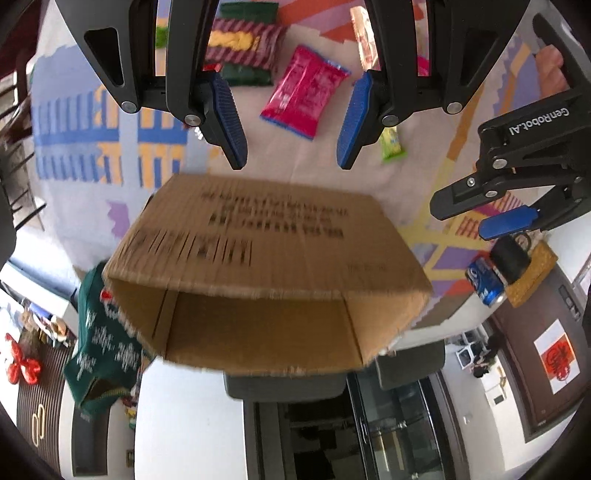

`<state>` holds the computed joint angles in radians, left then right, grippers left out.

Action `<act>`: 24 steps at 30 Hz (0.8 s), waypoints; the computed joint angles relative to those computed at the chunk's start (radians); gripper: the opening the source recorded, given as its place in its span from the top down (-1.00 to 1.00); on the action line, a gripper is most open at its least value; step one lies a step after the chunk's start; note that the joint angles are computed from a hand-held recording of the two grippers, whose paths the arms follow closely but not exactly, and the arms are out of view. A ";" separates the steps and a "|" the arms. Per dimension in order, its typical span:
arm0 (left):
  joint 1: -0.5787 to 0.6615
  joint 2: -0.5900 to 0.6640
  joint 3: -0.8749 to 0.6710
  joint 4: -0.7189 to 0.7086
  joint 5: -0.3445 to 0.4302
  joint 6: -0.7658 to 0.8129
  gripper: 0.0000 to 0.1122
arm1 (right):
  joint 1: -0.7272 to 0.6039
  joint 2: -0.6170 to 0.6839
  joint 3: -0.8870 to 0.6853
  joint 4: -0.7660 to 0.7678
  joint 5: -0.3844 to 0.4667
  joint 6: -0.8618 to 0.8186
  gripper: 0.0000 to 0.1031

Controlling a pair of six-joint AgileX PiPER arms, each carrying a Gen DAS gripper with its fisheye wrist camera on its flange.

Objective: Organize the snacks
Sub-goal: 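Move both tools back toward the remaining snacks on the table, then grasp the green candy with the left tool while the right tool grasps the pink snack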

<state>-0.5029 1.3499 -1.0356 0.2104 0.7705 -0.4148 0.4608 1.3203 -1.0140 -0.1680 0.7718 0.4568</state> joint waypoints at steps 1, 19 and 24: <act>0.002 0.004 0.011 -0.005 -0.007 0.002 -0.29 | 0.001 0.004 0.014 0.005 -0.006 0.007 0.00; 0.040 0.141 0.110 -0.129 -0.106 0.093 -0.16 | 0.010 0.080 0.157 0.055 -0.114 0.059 -0.20; 0.026 0.190 0.102 -0.125 -0.117 0.081 -0.14 | -0.017 0.106 0.168 0.145 -0.139 -0.018 -0.20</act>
<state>-0.4766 1.5401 -0.9336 0.0854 0.6534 -0.3342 0.4437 1.4267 -0.8456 -0.0227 0.6324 0.4390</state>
